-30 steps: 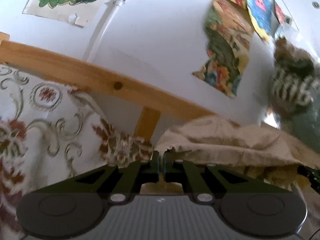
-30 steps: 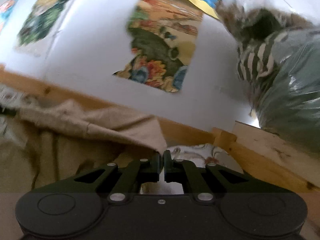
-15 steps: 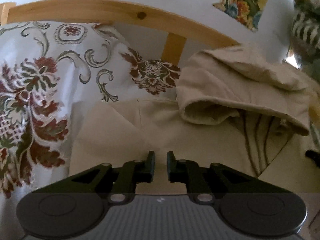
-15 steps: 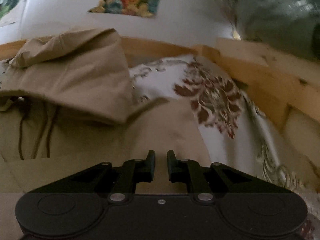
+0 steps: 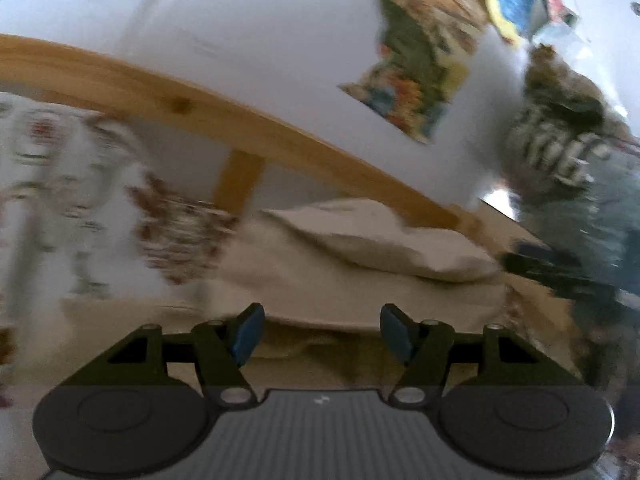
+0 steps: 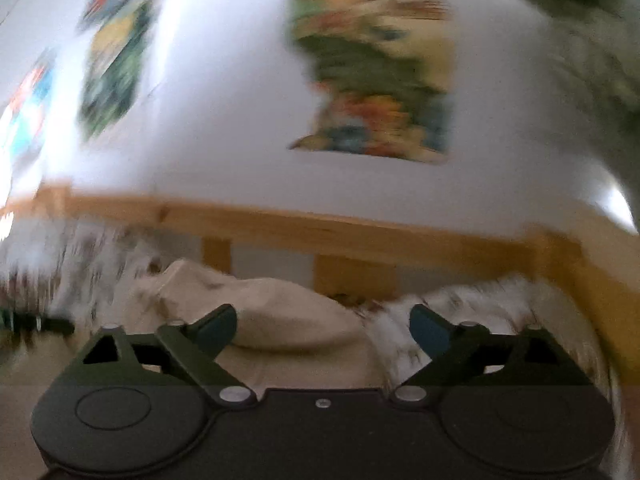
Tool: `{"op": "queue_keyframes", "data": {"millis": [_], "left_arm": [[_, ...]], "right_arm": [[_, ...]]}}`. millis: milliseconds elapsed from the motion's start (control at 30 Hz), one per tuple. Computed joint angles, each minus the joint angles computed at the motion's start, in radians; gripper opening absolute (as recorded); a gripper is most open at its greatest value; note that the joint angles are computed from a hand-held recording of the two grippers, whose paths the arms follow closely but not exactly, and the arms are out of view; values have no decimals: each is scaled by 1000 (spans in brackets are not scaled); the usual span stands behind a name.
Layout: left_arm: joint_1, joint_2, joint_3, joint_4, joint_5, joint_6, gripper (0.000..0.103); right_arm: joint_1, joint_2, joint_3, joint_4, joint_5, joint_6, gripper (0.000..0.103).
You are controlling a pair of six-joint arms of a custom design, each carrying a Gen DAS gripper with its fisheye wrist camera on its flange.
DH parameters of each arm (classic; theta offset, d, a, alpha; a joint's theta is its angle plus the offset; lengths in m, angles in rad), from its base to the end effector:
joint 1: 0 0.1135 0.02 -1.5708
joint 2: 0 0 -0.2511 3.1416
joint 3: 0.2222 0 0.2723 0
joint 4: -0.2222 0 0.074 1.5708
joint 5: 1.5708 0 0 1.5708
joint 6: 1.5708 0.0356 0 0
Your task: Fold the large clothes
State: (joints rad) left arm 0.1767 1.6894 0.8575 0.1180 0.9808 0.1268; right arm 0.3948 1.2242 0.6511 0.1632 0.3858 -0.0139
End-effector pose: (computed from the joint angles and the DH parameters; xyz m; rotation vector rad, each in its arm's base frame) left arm 0.3437 0.0313 0.1455 0.4387 2.0163 -0.9196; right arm 0.2715 0.0986 0.2134 -0.1500 1.9455 -0.1309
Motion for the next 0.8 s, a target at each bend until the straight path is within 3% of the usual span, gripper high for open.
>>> {"op": "queue_keyframes", "data": {"millis": [67,133,233,300,367,433,600,667,733,767,800], "left_arm": [[-43,-10,-24,47,-25,-19,66],[-83,-7,-41,97,-58,-41,65],[-138,33,-10,77,-112,-58,55],[-166,49,11,31,-159,-43,42],[-188,63,22,18,-210,-35,35],[-199,59,15,12,-263,-43,30],[-175,76,3,-13,-250,-33,29],[-157,87,3,-45,-212,-27,29],[-127,84,-6,-117,-176,6,39],[-101,88,2,-187,-145,43,51],[-59,87,2,-268,-106,96,59]], "right_arm": [[21,110,150,-149,21,-91,98],[70,208,246,-234,130,-169,98],[101,301,298,-233,201,-255,90],[104,357,339,-261,231,-237,66],[112,368,344,-263,257,-201,23],[133,326,302,-224,283,-170,9],[329,69,22,-24,446,-207,6],[449,-6,-68,-31,553,-147,6],[574,-1,-118,-87,689,-59,11],[620,22,-125,-147,743,16,21],[664,60,-116,-274,773,169,25]]}}
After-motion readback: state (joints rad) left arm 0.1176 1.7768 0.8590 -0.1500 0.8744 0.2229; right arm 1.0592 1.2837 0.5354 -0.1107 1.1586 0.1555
